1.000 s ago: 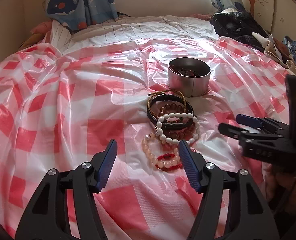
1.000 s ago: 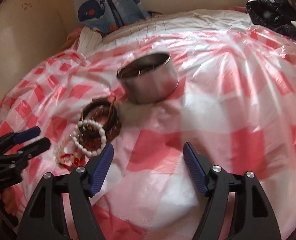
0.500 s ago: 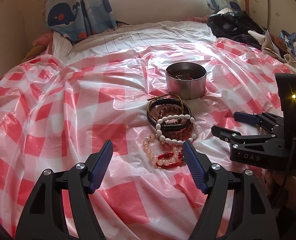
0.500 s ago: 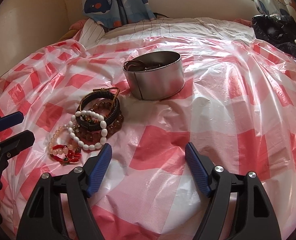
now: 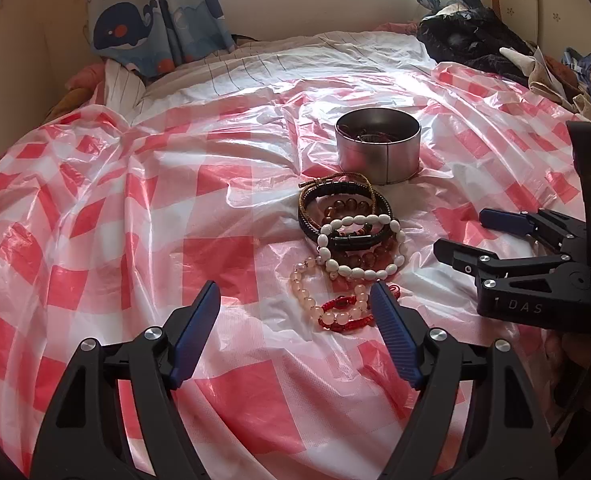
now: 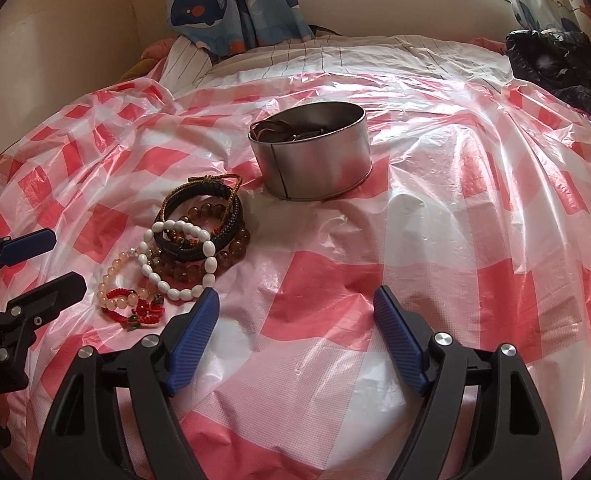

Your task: Organize jewelry

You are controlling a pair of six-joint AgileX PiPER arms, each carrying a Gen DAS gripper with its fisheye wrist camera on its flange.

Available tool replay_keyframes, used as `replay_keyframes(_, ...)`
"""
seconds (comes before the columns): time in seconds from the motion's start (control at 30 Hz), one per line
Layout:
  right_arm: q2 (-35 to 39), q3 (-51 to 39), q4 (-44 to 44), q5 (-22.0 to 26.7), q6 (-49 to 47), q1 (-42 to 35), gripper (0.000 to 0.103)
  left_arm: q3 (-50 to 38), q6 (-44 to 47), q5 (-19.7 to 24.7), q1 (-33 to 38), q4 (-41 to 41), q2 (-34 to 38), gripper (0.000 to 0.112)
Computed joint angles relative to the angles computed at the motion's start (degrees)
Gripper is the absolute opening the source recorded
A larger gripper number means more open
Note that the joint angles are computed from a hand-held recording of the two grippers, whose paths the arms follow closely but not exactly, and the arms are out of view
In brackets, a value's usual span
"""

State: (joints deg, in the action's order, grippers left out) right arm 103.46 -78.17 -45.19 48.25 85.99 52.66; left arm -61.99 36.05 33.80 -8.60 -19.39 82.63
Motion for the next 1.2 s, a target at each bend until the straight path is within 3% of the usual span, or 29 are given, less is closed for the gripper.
replay_keyframes(0.53,0.4,-0.4,-0.1,0.2,0.0,0.1,0.077,1.3,1.8,-1.3,0.0,0.0,0.7,0.077)
replay_keyframes(0.67,0.4,-0.3,-0.3,0.0,0.2,0.1,0.077,-0.7,6.2,2.0,3.3,-5.5,1.8,0.077)
replay_keyframes(0.8,0.4,-0.4,-0.1,0.4,0.0,0.1,0.077,-2.6,16.0,7.8,9.5,-17.4,2.5,0.077)
replay_keyframes(1.03,-0.6,0.8,-0.1,-0.6,1.6,-0.4,0.079,1.1,20.4,4.2,3.9,-14.9,0.9,0.077)
replay_keyframes(1.2,-2.6,3.4,-1.7,-3.7,5.1,-1.0,0.079,-0.2,16.5,3.4,2.7,-13.1,3.1,0.077)
